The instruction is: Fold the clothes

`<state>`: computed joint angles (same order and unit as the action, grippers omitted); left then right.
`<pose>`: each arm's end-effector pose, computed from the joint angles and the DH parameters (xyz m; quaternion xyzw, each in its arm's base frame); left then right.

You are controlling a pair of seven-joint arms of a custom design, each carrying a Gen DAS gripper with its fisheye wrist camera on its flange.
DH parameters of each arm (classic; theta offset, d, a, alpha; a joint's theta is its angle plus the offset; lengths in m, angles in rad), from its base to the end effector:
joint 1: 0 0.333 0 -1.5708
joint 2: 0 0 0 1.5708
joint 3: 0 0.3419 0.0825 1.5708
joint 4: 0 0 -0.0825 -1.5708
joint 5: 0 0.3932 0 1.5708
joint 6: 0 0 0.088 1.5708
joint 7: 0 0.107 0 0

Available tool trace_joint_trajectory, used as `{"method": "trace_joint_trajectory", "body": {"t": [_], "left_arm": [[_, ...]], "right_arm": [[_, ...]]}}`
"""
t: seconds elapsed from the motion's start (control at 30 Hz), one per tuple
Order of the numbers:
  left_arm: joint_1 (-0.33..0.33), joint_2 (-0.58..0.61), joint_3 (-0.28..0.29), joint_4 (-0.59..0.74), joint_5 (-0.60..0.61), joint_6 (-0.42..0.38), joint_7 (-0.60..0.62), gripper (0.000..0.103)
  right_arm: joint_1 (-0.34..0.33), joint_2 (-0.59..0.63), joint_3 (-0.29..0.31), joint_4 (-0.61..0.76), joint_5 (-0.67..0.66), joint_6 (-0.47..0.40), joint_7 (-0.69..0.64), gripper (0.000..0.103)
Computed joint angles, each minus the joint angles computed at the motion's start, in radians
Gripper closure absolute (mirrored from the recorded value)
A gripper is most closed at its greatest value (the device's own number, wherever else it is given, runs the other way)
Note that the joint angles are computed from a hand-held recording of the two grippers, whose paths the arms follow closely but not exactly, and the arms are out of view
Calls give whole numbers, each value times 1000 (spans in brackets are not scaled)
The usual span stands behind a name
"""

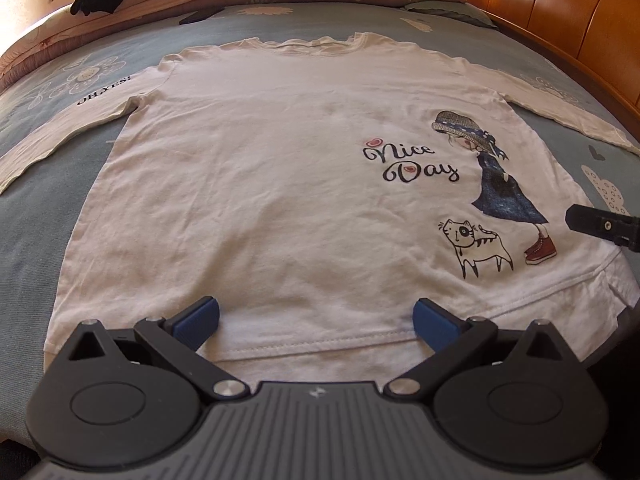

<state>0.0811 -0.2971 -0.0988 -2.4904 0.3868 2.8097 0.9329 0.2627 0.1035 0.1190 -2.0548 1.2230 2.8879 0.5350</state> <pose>0.4778 -0.0289 0.4813 -0.7588 0.5665 -0.2073 0.2457 0.5834 0.1730 0.4619 -0.7244 0.5267 -0.1103 0.4309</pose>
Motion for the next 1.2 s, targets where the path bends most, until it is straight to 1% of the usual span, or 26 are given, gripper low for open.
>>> {"method": "trace_joint_trajectory", "body": {"t": [0.07,0.1,0.17,0.2,0.23,0.3,0.4,0.47,0.53,0.63,0.7,0.77,0.83,0.9,1.07,1.13,1.2], "left_arm": [[5,-21,12,-11,-27,-9,-20,0],[-20,-30,41,-19,-78,3,3,0],[-95,-43,110,-36,-212,44,91,0],[-111,-42,118,-40,-241,62,120,0],[-104,-36,98,-35,-235,65,129,0],[-75,-19,45,-16,-191,38,119,0],[-52,-8,-4,-9,-127,22,99,0],[-45,-16,-22,-18,-84,18,90,0],[-60,-29,-10,-33,-82,22,107,0],[-81,-49,9,-58,-96,31,144,0],[-96,-61,24,-66,-117,27,171,0],[-99,-70,39,-54,-148,4,183,0],[-87,-86,52,-47,-163,14,187,0],[-93,-107,93,-40,-201,36,225,0],[-51,-164,211,-28,-312,136,251,0],[8,-178,232,-24,-334,175,226,0],[116,-187,225,-31,-328,209,167,1]], "right_arm": [[5,0,2,-4,-10,16,-3,0],[8,1,4,-6,-17,27,-4,0],[15,3,7,-11,-43,51,5,0],[18,4,9,-14,-58,63,10,0],[21,4,10,-17,-75,74,16,0],[23,4,14,-23,-100,87,21,0],[20,2,20,-30,-106,97,1,0],[21,0,22,-35,-116,106,-5,0],[27,1,22,-40,-143,121,11,0],[38,4,20,-53,-224,152,66,0],[56,6,13,-74,-327,195,126,0],[60,8,18,-91,-392,232,166,0],[45,7,31,-93,-407,231,184,0],[45,7,28,-96,-446,233,229,0],[81,11,-18,-113,-639,258,435,0],[88,12,-31,-116,-704,263,505,0],[90,14,-35,-120,-754,270,555,0]]}}
